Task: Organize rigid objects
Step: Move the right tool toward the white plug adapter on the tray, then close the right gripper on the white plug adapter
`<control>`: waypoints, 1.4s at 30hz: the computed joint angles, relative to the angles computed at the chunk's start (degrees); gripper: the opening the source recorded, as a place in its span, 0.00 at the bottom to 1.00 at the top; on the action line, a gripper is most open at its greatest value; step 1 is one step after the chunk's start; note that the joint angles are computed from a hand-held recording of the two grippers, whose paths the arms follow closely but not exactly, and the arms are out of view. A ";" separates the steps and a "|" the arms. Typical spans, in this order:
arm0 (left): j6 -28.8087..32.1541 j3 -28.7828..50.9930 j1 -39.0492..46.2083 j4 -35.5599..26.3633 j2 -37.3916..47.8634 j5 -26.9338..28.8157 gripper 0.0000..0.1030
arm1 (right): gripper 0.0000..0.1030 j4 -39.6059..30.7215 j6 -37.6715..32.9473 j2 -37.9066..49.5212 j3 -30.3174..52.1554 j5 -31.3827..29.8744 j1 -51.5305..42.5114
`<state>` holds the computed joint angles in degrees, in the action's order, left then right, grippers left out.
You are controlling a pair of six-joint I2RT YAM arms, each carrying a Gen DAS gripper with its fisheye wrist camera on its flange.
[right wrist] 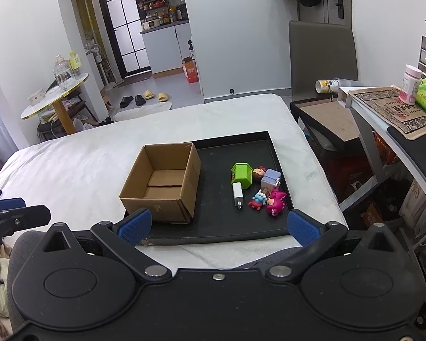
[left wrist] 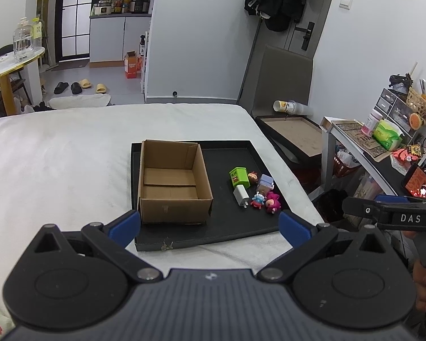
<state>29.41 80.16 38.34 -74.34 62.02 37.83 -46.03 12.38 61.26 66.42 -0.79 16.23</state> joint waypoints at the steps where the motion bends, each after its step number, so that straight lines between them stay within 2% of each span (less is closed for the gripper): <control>1: 0.03 -0.05 -0.03 0.02 0.00 -0.07 1.00 | 1.00 0.01 -0.01 0.01 -0.03 0.05 0.02; 7: -0.35 0.09 -0.30 0.17 0.22 -0.41 1.00 | 1.00 0.18 0.04 0.18 -0.05 0.25 0.13; 9: -0.50 -0.07 -0.21 0.44 0.15 -0.07 1.00 | 1.00 0.36 0.00 -0.05 -0.20 -1.43 -0.61; 13: -1.36 -0.19 -1.24 1.27 0.85 -0.97 1.00 | 1.00 0.64 -0.37 0.37 -0.16 0.72 0.18; 20: -2.14 -0.03 -2.82 2.63 2.29 -2.00 1.00 | 1.00 0.98 0.21 2.32 0.53 0.02 -0.62; 42: -10.47 2.92 -10.76 11.05 14.09 -9.53 1.00 | 1.00 3.40 -0.87 15.21 5.92 -4.25 -5.63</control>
